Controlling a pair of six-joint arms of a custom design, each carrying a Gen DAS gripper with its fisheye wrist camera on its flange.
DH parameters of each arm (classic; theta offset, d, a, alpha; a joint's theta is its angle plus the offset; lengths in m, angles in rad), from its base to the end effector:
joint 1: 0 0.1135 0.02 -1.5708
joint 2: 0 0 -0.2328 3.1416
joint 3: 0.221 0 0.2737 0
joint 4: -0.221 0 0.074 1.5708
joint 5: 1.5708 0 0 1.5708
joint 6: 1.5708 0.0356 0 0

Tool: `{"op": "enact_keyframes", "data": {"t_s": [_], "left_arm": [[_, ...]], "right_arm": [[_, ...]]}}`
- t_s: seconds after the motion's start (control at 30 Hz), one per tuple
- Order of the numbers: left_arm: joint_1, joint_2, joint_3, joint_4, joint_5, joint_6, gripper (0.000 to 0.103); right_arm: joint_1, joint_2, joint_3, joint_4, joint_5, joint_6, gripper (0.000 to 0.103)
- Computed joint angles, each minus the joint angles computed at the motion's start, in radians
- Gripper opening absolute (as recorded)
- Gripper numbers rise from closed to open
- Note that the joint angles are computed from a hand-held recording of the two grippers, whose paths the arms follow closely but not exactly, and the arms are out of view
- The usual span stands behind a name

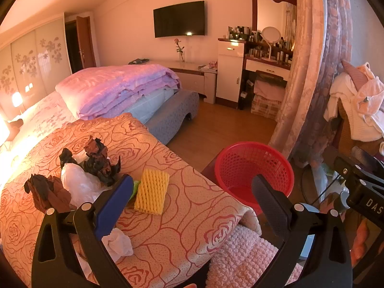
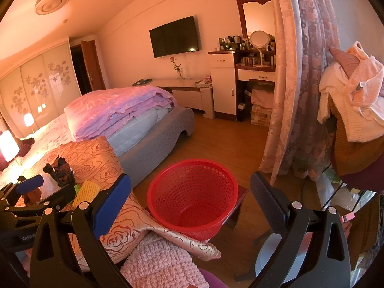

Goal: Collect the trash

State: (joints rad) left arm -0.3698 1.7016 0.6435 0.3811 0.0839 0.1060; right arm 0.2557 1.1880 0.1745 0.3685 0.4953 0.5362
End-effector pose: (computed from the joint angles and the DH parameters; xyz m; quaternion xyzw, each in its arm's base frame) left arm 0.2963 -0.1181 0.0725 0.2300 0.8713 -0.0943 0.4231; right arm 0.2068 0.0366 0.0712 0.2297 0.8436 -0.0354 0.4840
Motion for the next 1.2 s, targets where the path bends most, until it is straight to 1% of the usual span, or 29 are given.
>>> {"op": "enact_keyframes", "data": {"t_s": [1.2], "left_arm": [[0.001,0.000,0.005,-0.011,0.003,-0.003,0.095]], "right_arm": [[-0.007,-0.006,-0.001,-0.005,-0.006,-0.001,0.096]]}}
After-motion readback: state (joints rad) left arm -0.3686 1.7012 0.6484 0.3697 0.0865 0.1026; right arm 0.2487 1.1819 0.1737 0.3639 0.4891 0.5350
